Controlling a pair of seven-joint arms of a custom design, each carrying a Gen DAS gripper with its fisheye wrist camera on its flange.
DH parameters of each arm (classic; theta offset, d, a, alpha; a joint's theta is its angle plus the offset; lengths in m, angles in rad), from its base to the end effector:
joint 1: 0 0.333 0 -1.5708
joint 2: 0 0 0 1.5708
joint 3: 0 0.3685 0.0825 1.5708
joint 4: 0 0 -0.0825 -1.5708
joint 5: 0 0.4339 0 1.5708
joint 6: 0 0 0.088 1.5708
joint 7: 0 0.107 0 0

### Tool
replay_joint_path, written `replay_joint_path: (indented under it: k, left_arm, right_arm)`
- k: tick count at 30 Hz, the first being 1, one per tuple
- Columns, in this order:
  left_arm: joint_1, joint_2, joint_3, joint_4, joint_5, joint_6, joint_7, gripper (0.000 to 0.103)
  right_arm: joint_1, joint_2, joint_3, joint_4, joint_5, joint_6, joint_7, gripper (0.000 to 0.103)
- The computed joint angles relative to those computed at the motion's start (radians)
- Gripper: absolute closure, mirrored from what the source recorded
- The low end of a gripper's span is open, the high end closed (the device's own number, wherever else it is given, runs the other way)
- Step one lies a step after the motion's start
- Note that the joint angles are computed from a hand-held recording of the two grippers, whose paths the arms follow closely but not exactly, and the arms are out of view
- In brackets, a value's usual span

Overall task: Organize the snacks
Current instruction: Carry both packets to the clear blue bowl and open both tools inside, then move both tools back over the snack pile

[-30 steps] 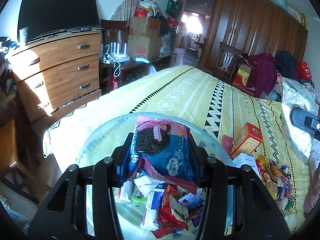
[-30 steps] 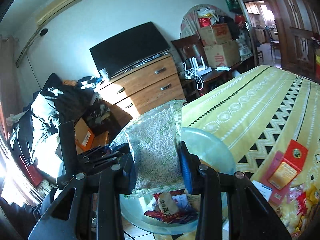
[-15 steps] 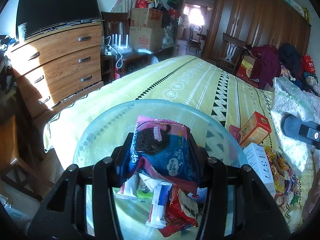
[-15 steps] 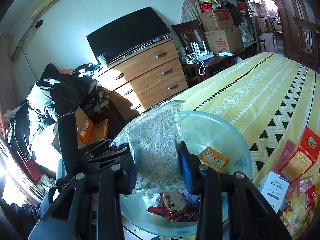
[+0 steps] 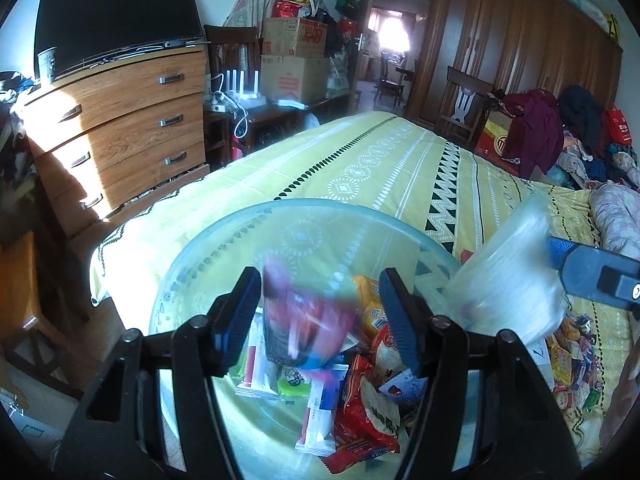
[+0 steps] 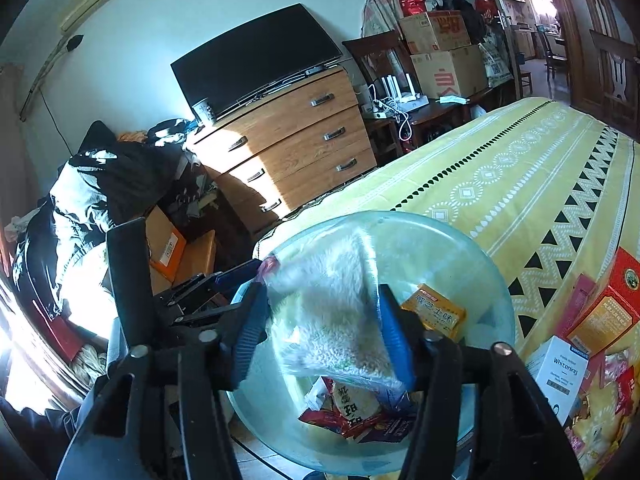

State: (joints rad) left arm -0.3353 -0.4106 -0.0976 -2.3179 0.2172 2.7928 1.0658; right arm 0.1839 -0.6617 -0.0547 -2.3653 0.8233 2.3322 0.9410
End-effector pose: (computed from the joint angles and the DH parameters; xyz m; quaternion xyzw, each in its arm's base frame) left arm 0.4503 -0.2276 0.6363 -0.6018 0.6704 -0.3722 0.2231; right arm 0.4105 0.0591 0.6692 -0.7278 0.5009 -0.0468 0.4659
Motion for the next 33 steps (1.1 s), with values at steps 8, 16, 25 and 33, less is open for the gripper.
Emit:
replay_joint_path:
  k: [8, 16, 25, 33]
  left_arm:
    - [0.019, -0.007, -0.014, -0.017, 0.025, 0.028, -0.031, 0.033]
    - [-0.096, 0.005, 0.059, -0.079, -0.069, 0.041, 0.105, 0.031]
    - [-0.046, 0.037, -0.035, -0.071, 0.068, 0.081, 0.132, 0.031]
    - [-0.073, -0.004, -0.020, -0.114, 0.041, 0.072, 0.142, 0.032]
  right_arm:
    - [-0.001, -0.028, -0.008, -0.024, 0.019, 0.009, 0.012, 0.035]
    - [-0.075, -0.215, -0.027, -0.160, -0.052, 0.001, -0.013, 0.021]
    - [-0.245, -0.402, -0.096, -0.297, -0.119, -0.054, 0.060, 0.021]
    - [-0.285, -0.456, -0.103, -0.338, -0.120, -0.103, 0.073, 0.021]
